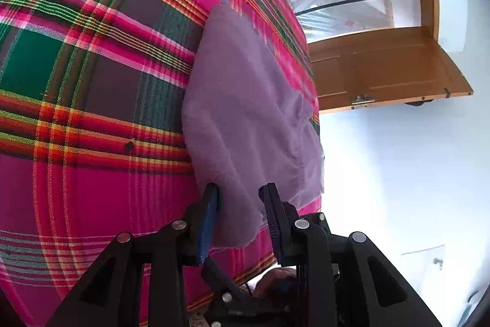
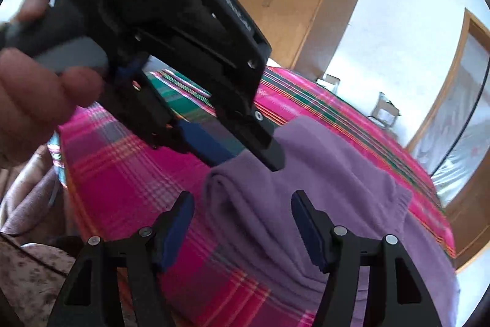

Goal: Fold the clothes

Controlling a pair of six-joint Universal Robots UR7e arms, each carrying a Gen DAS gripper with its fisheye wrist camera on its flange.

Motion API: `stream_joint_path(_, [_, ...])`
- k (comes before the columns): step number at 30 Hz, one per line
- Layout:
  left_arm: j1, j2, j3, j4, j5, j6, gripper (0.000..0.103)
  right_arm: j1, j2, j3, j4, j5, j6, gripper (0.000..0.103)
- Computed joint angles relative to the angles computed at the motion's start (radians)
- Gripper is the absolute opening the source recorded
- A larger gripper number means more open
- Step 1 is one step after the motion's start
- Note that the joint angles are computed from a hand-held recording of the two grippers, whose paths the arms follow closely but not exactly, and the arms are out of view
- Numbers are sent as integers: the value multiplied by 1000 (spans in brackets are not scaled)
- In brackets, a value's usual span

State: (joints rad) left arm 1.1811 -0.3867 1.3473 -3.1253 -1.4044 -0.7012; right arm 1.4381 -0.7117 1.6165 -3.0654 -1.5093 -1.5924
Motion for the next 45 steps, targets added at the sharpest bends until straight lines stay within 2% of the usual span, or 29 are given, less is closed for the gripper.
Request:
stream_joint_path(2, [1,5,-14,11,2,-3,31,4,9,-8,-9,-12,19,51])
stream_joint_path(3, [2,4,-12,14,1,-5,31,7,10,-14,8,-18,29,48])
stream_joint_path(6, [4,0,-7,16,-1,-6,31,13,18,-29,31,-38,47,46])
stream_joint_path(8, [6,-6,2,16,1,-7,31,17,26,-30,18,-53,44,35])
stream_joint_path(10, [6,-12,8,14,16,-13,31,15,25,-25,11,-48,38,31])
stream_joint_path(12, [8,-17,16,2,35,-20,31,16,27,-26,-2,-39,42,17])
stream_joint_path(13, [12,-21,25,-15,40,-22,35,16,26,-29,3,-36,54,15])
stream_joint_path(15, [19,-26,33,-41,51,-33,49,15,23,-35,17,-28,77,14])
stream_joint_path(19, [34,-21,9,-33,65,-43,49,11,5,-28,36,0,101,13])
stream_joint_path(28, [63,27,-127,78,11,38,49,2,-22,-52,138,39,149,13])
stream_joint_path(31, [73,49,-191,135,-18,80,48,0,-18,-67,158,40,153,13])
stream_joint_path(40, [85,89,-302,230,-53,94,48,3,8,-141,229,30,176,13])
stream_joint_path(43, [91,102,-331,244,-71,102,45,6,17,-157,242,20,180,13])
stream_joint_path(45, [91,110,-347,257,-70,95,37,8,23,-166,248,13,184,13])
